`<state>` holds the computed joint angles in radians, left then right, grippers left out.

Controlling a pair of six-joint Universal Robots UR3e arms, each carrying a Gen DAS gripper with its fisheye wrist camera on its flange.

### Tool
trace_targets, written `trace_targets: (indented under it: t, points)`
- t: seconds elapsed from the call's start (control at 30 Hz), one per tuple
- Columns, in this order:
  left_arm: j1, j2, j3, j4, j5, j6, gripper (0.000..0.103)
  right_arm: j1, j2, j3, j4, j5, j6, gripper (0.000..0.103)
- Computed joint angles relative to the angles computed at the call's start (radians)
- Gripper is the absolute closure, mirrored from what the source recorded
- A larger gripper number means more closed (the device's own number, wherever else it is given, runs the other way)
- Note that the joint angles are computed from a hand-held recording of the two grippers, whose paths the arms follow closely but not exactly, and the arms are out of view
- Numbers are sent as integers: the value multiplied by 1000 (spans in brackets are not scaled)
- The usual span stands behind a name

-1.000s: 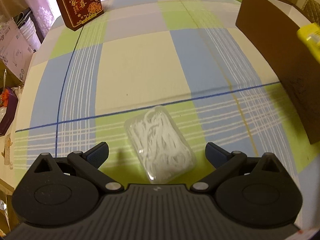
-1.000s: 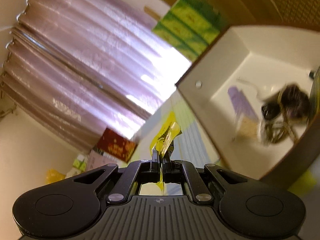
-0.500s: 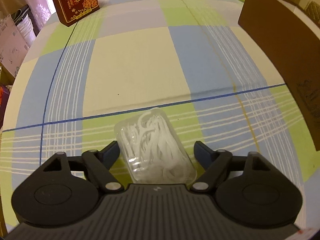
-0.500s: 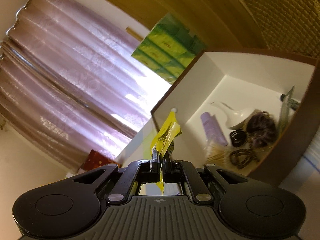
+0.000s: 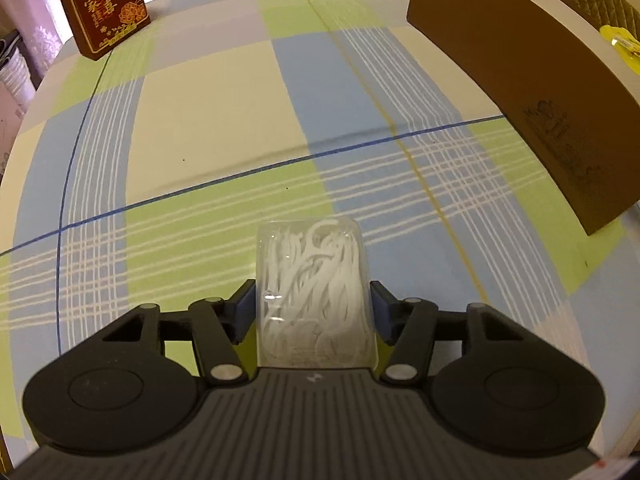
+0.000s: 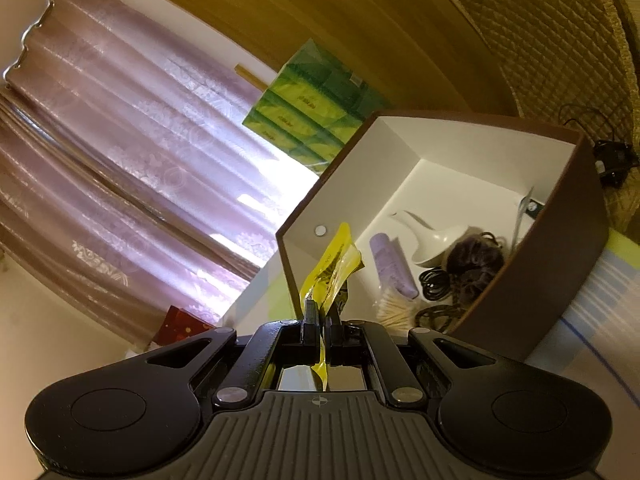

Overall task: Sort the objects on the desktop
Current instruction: 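Grasp the clear floss pick box with the left tool while the right tool lifts the packet, then carry the floss box in the left tool and the packet in the right tool over the box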

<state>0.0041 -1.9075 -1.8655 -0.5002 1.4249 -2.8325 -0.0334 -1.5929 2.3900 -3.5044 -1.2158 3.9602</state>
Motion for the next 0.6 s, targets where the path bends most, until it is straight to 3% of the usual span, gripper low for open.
trace_targets:
  t: [0.1,0.2,0.6]
  points:
    - [-14,-13,21,-9,25,-48,42,-20,-23,21,0,21,-8,103]
    - [-24,-14,27,-8,29,-39,50,-52,-61,53,8,55,-23,103]
    - [-96,62,-11,-14,46,-98,51,-214,-217,146,96,214,-108,103]
